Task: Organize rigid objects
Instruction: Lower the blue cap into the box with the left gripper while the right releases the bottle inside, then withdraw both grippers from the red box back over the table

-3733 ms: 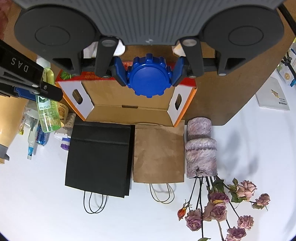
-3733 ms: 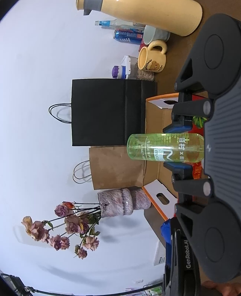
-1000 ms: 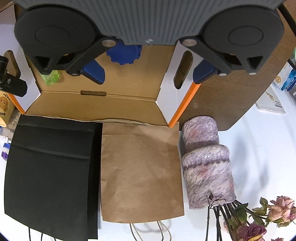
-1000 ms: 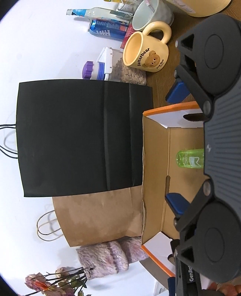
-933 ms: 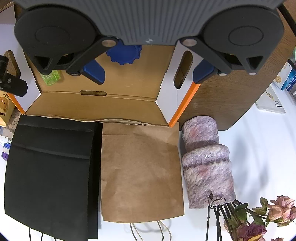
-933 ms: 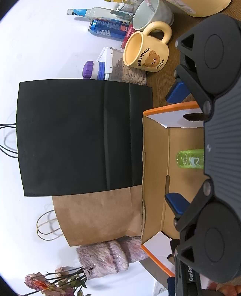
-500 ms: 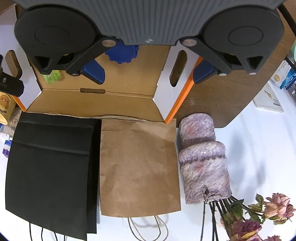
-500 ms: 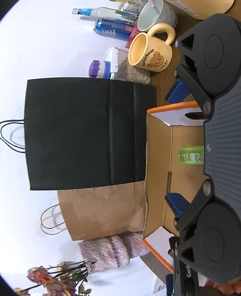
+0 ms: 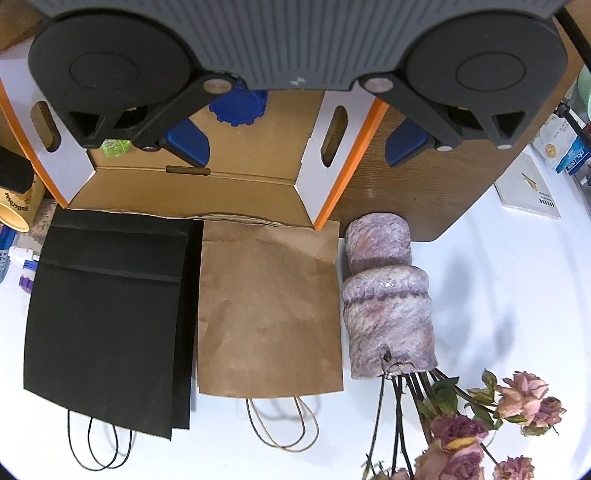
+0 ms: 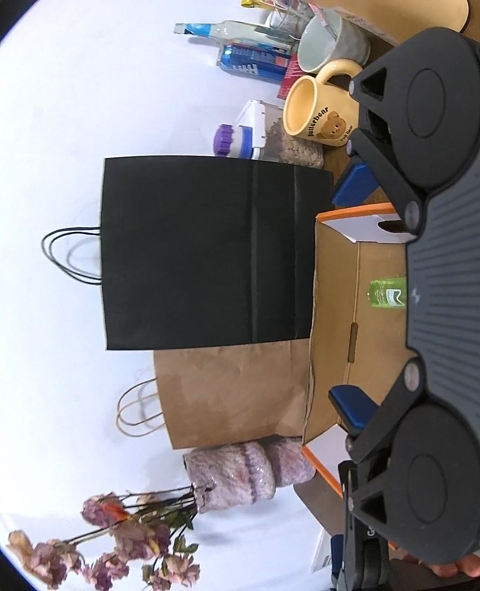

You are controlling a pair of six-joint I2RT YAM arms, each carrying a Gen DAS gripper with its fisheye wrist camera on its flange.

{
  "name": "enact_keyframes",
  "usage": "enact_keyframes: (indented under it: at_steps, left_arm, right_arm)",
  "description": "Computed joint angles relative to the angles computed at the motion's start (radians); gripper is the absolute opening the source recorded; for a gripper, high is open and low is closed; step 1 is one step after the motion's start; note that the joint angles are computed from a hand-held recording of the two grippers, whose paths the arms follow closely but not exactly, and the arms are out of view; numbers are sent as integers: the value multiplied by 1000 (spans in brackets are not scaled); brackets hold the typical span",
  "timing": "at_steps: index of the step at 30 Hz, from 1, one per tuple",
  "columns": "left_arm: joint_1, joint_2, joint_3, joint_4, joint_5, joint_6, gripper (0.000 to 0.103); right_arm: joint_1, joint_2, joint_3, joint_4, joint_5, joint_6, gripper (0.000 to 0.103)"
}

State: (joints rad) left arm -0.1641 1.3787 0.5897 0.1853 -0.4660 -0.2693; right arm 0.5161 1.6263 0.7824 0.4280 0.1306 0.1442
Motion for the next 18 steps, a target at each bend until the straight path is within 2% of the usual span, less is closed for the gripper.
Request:
enact_keyframes:
  at_steps: [9,18]
  left_arm:
    - [-44,-168,-90,-60,-25,7,103]
    - [-110,-370,-173,-177,-68,-19,103]
  right_arm:
    - [27,-138,-133,36,14,-16,103]
    - [68,-283,-258,12,46,-25,103]
